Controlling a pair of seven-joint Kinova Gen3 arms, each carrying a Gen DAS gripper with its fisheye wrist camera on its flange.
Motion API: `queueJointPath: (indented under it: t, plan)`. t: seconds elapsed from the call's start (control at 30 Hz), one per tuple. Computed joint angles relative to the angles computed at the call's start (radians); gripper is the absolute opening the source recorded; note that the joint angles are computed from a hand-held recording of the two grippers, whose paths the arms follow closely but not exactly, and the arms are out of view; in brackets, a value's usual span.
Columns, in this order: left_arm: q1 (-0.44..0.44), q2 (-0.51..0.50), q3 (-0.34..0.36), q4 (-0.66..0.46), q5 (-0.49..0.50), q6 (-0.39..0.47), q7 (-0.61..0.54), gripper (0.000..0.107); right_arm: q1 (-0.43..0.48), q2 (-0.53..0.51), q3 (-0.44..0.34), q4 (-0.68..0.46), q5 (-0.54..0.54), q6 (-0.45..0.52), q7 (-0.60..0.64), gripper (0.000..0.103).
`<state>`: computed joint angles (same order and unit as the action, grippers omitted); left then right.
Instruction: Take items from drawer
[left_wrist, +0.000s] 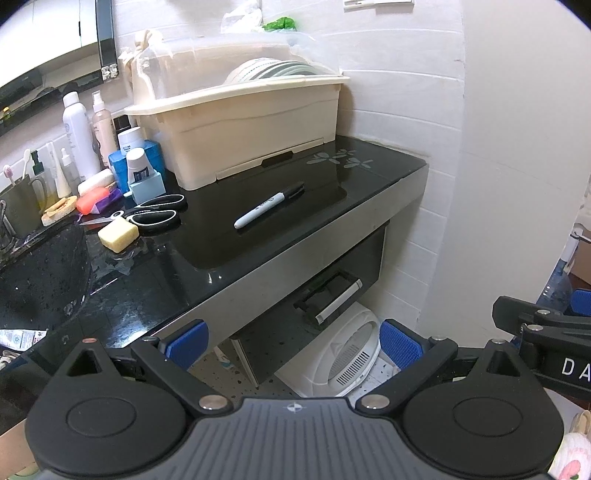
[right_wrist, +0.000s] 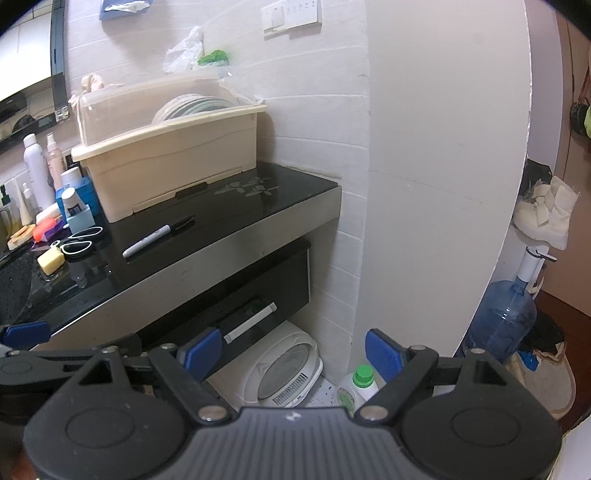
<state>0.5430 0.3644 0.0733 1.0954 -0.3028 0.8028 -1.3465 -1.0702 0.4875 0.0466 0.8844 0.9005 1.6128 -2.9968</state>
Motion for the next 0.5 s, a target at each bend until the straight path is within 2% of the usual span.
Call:
queueJointPath:
  t: [0.5]
  plan:
    - [0.008, 0.005, -0.002, -0.005, -0.004, 0.005, 0.003, 0.1, 0.006, -0.011, -0.007, 0.018, -0.001, -0.007, -0.009, 0.085]
